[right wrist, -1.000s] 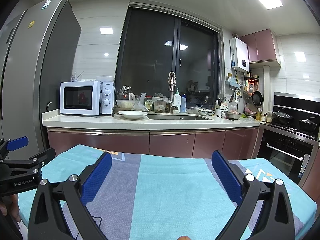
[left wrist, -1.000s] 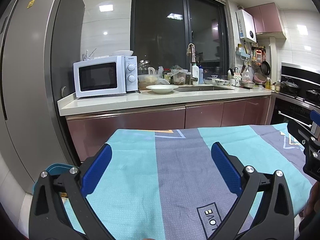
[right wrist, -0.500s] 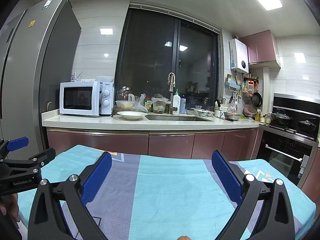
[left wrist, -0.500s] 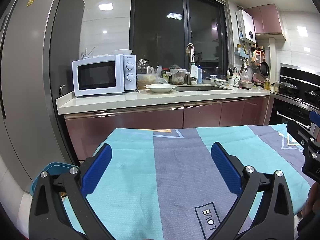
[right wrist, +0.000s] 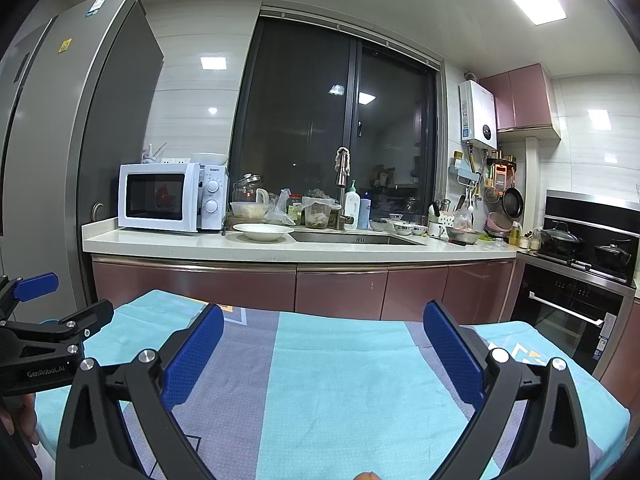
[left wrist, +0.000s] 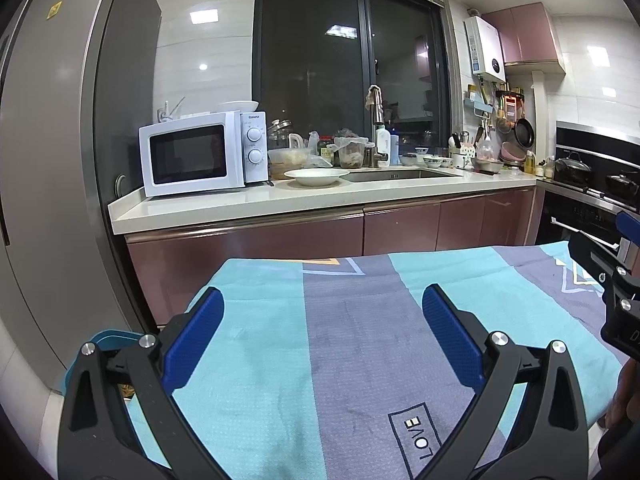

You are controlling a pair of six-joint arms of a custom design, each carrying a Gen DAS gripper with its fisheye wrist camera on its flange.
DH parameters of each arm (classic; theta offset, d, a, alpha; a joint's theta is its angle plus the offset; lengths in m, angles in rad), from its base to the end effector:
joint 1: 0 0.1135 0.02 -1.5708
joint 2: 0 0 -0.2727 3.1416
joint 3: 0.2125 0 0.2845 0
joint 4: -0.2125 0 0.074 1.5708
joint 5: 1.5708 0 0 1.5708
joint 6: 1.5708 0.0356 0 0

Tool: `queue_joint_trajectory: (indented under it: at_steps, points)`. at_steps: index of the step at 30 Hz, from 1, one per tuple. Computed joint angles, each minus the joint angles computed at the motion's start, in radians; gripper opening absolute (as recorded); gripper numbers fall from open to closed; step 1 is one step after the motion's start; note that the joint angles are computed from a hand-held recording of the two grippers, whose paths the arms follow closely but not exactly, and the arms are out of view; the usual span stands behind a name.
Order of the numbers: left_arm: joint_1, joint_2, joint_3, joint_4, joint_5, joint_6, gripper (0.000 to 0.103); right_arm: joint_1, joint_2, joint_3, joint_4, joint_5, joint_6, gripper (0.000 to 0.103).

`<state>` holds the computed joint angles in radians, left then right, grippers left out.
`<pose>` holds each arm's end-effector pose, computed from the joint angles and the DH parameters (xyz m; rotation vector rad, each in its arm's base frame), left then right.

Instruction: Collect trash

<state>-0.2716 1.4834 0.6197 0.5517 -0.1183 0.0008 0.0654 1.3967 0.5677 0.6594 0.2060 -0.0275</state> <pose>0.3157 -0.0836 0.1791 0.1749 1.8731 -0.0745 0.3120 0.0131 0.1992 0.0704 1.7377 -0.1514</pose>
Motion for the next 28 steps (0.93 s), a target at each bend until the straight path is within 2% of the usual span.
queue_joint_trajectory:
  at_steps: [15,28]
  points:
    - [0.01,-0.022,-0.004,-0.006,0.032,0.004,0.098,-0.023,-0.004,-0.001,0.0,-0.019,-0.01,0.096]
    - [0.018,-0.013,0.025,-0.057,0.029,-0.017,0.098,-0.031,0.004,0.0,0.008,-0.028,-0.013,0.096]
